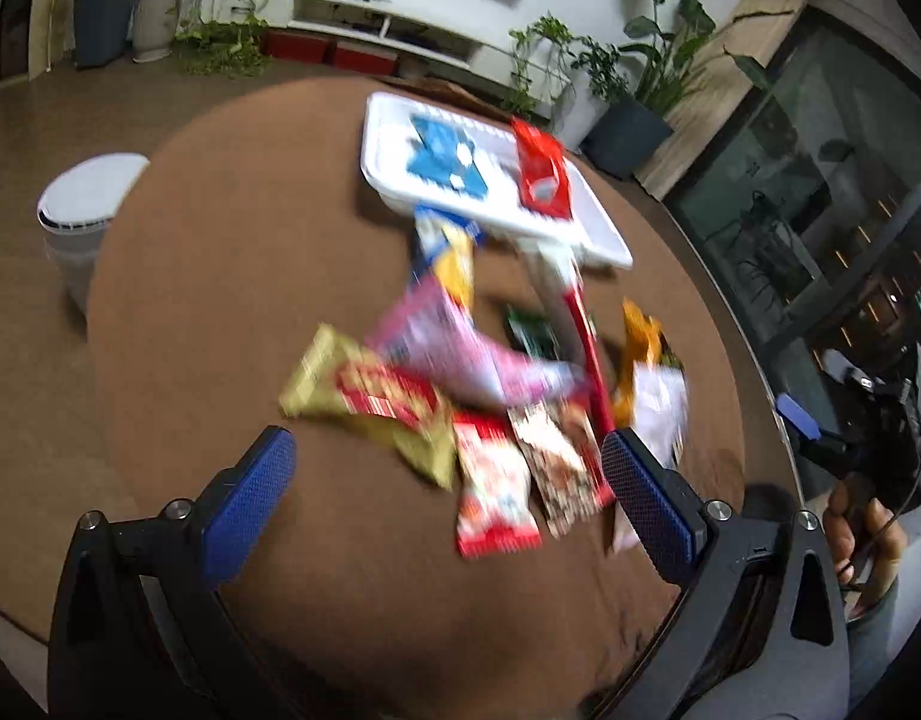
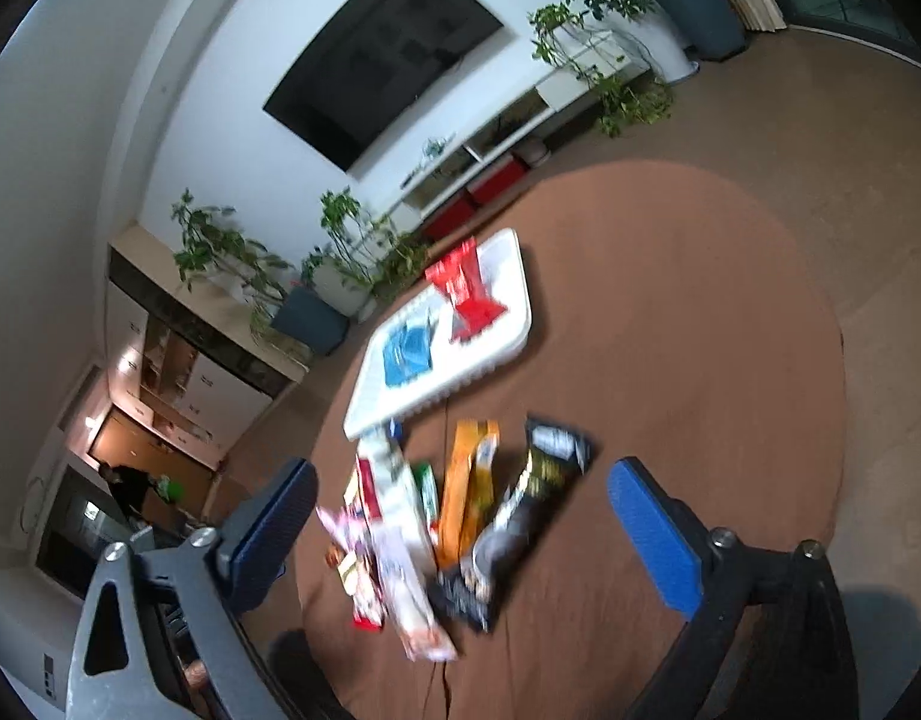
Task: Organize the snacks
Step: 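Release both bags in the tray and pull both tools back, then grasp the red-white candy pack with the left gripper while the right grasps a white bar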
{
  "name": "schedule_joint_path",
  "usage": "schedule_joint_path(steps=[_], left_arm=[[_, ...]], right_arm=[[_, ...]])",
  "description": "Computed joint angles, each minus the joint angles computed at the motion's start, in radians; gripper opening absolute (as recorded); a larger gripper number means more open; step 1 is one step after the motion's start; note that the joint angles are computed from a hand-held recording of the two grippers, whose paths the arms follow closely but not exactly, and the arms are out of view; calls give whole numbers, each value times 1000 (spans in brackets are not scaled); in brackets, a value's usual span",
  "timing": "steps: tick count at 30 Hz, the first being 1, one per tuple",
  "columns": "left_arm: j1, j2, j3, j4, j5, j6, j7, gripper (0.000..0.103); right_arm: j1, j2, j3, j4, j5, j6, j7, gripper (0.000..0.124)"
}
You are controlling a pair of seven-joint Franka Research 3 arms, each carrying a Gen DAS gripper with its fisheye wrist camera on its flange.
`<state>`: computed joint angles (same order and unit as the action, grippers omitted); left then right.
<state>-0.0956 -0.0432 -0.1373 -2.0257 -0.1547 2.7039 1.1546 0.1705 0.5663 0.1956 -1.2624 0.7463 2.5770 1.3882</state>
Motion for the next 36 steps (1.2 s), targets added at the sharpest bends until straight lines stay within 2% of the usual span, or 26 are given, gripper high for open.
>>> schedule_joint_path(steps=[1,2,8,11,14,16,18,20,22,32,36], left_arm=[[-6,-18,-7,-29,3,8,-13,103],[-12,-27,-10,-45,1,11,-16,103],[-48,-58,-16,-103,-12,10,-24,103],[-64,-55,-14,-107,-36,19,-3,102],[-58,-52,-23,-95,40,5,-43,102],[-61,-53,-19,-88,38,-5,-29,102],[-54,-37,-20,-63,78,-23,-59,102],[-55,-44,-16,-71,57,-20,-44,99],[-56,-50,-12,-78,40,-15,-31,90],[-46,-37,-7,-66,17,-18,-6,89],[-42,-27,-13,-56,44,-31,-19,89]], right_arm=[[19,-14,-11,-21,-63,-3,30,91],[43,-46,-39,-77,-57,4,9,90],[105,-103,-34,-192,-162,66,-34,89],[141,-96,-48,-192,-229,76,-38,88],[162,-95,-55,-199,-276,98,-42,84],[193,-88,-80,-189,-338,100,-12,79],[204,-70,-87,-159,-379,71,7,72],[195,-46,-72,-115,-380,22,3,65],[197,-29,-67,-88,-388,0,-1,61],[229,108,-95,115,-461,-163,73,56],[233,124,-96,137,-479,-177,73,53]])
